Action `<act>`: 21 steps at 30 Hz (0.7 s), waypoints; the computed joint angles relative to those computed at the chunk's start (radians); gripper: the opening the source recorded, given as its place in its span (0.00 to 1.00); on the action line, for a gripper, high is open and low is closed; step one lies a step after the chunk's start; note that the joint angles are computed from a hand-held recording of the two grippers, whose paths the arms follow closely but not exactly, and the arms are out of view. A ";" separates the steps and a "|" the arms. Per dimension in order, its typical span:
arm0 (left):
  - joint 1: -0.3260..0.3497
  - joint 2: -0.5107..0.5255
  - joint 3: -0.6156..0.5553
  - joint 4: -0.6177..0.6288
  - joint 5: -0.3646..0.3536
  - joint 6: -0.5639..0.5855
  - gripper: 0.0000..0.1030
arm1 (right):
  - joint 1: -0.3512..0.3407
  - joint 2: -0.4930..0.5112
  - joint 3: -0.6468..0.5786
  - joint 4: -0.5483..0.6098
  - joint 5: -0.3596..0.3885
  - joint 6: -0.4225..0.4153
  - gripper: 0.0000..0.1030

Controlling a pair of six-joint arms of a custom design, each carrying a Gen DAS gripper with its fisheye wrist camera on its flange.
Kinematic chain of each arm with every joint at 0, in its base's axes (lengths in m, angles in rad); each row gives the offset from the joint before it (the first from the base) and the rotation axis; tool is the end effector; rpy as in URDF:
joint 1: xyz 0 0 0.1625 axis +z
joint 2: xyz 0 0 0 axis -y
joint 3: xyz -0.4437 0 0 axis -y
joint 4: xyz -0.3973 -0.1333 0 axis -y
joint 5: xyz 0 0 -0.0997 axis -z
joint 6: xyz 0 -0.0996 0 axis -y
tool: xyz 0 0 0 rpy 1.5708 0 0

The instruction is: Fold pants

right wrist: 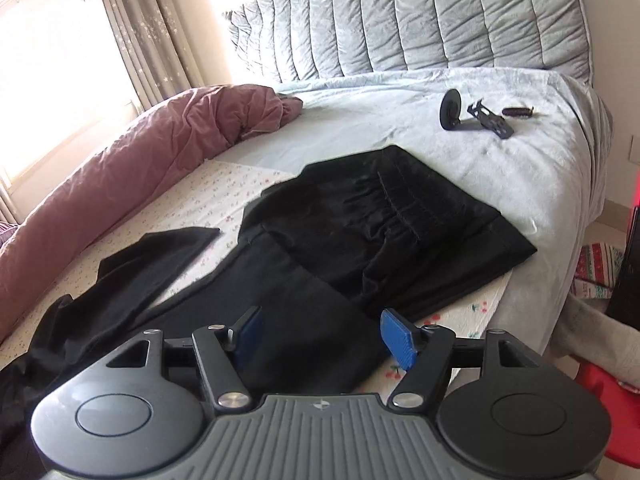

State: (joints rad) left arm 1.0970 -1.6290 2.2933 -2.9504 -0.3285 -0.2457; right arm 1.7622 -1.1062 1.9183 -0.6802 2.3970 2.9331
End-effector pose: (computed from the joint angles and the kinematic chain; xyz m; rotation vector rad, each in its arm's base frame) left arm 0.0276 -0.4449 0.4016 -0.2914 1.9640 -1.1542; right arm 0.1590 -0.5049 0.1631 -0.3239 -1.9249 1.5895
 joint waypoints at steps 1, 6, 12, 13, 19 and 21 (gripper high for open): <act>-0.015 0.005 -0.004 -0.009 0.006 0.021 0.87 | 0.005 -0.006 -0.012 0.004 -0.012 -0.021 0.68; -0.015 0.121 -0.112 -0.162 -0.058 0.260 0.91 | 0.016 0.030 -0.163 0.129 -0.068 -0.103 0.77; 0.042 0.330 -0.366 -0.233 -0.215 0.558 0.95 | -0.008 0.141 -0.443 0.444 -0.188 -0.115 0.82; 0.053 0.367 -0.419 -0.202 -0.239 0.583 0.95 | -0.013 0.166 -0.493 0.486 -0.204 -0.124 0.83; 0.134 0.628 -0.767 -0.100 -0.359 0.833 0.95 | -0.058 0.361 -0.859 0.768 -0.291 -0.162 0.85; 0.163 0.724 -0.895 -0.084 -0.401 0.950 0.95 | -0.075 0.452 -1.018 0.871 -0.305 -0.178 0.84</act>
